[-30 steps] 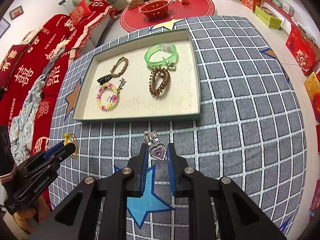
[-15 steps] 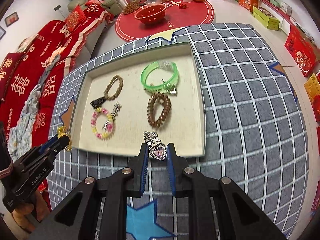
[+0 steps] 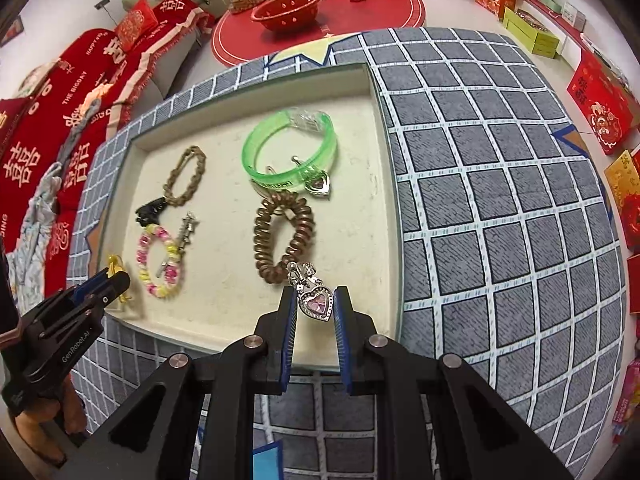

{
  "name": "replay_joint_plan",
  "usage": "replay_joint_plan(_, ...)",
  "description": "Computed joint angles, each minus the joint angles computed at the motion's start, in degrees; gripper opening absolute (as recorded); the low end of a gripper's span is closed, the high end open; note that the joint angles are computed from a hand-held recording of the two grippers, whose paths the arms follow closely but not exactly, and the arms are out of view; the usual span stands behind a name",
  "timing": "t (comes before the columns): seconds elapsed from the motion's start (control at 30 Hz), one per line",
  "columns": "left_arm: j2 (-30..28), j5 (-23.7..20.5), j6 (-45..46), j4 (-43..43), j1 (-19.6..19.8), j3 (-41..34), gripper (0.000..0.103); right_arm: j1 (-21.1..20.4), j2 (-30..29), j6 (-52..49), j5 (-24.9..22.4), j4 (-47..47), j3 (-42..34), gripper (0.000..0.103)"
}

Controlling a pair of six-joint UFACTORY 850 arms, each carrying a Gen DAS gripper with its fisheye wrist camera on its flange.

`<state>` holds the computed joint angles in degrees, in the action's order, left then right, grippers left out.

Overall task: Organize jewelry
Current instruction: 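Carry the hair tie and heart pendant into the tray and open both tools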

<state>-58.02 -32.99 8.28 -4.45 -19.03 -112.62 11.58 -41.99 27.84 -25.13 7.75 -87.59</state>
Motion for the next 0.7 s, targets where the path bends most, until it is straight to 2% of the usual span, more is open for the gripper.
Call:
replay_joint_plan(0.23,-1.6,-2.6,-0.5,0.7,0.1,-2.0,0.039,-0.1,-0.8,0.8,-1.0,-3.2,-0.1,0.020)
replay_joint_plan(0.7,0.3,-2.1,1.0,-0.5,-0.2,1.2,0.039,0.4,-1.0,0.0,-1.6,-6.9,-0.1,0.020)
